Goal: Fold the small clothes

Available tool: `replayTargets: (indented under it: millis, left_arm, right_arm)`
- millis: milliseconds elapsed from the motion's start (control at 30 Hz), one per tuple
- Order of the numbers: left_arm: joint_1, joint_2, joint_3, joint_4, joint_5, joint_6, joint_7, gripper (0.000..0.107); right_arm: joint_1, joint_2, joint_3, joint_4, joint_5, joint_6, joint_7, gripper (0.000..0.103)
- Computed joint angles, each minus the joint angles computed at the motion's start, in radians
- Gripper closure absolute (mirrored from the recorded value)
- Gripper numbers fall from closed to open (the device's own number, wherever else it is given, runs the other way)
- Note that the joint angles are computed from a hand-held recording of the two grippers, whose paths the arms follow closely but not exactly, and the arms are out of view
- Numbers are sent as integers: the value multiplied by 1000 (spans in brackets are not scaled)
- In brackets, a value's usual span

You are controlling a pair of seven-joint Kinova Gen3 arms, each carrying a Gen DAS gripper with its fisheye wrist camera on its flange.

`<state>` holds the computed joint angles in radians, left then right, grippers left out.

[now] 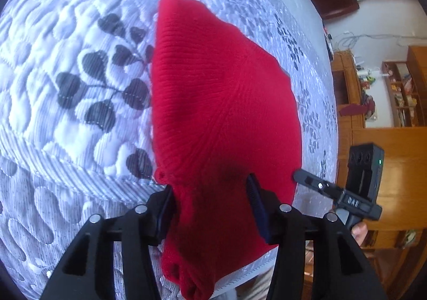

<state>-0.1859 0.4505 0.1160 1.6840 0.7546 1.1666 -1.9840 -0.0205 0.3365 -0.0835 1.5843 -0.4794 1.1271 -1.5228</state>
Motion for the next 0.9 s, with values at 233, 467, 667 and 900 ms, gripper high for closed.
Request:
replayTargets:
  millis: [233, 467, 667, 900]
  left_arm:
    - [92, 8, -4, -79, -155, -10, 58, 57]
    - [10, 6, 5, -66, -103, 28, 36, 60]
    - [-11, 1, -11, -66, -88, 8, 25, 60]
    - [0, 62, 9, -118, -95, 0, 24, 56]
  right_arm:
    - [-14, 43, -11, -21, 8, 3, 2, 40]
    - [1, 33, -17, 5, -8, -7, 33, 38]
    - [-17, 37, -17, -4, 2, -7, 28, 37]
    - [-15, 49, -21, -10, -8, -10, 37, 35]
